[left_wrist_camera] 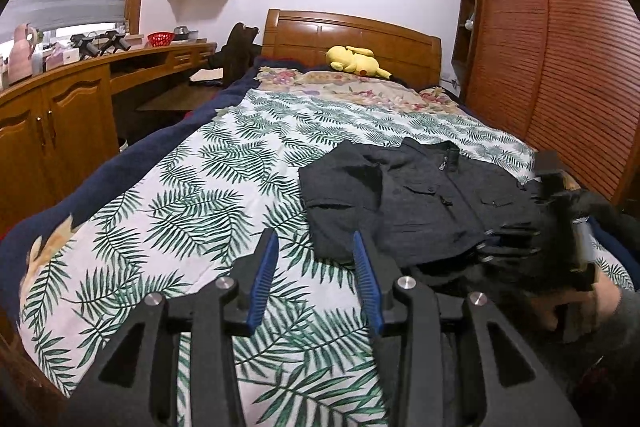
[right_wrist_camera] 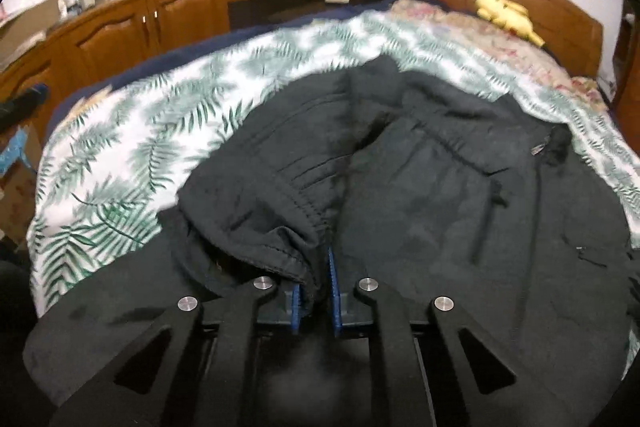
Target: Fold large clothes
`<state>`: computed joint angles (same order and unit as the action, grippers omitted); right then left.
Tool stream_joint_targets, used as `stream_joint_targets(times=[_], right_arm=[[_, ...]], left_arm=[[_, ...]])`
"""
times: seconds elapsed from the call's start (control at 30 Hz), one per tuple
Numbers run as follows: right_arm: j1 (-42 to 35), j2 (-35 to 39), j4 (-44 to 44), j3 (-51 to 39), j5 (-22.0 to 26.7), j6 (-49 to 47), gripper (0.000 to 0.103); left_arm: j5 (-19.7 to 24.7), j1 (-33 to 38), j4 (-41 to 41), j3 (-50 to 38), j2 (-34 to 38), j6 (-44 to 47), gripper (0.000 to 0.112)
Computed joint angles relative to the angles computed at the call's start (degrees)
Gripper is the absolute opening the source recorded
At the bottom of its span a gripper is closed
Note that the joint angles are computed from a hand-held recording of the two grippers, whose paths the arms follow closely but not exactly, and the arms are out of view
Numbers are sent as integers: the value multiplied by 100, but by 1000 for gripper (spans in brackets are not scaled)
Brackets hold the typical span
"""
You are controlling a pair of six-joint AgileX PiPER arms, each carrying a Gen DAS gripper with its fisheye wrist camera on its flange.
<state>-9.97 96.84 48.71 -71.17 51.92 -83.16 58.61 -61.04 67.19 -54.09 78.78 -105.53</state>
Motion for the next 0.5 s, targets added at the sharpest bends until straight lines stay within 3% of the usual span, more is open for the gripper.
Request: stream_joint_targets(times=[0.3, 0.5], right_arm=[[-1917, -354, 694, -290, 1384, -644, 3], [-2397, -114, 587, -542, 1419, -623, 3]], left_arm=[[-268, -10, 163, -654, 602, 258, 37], [-397, 28, 193, -1154, 1008, 448, 37]])
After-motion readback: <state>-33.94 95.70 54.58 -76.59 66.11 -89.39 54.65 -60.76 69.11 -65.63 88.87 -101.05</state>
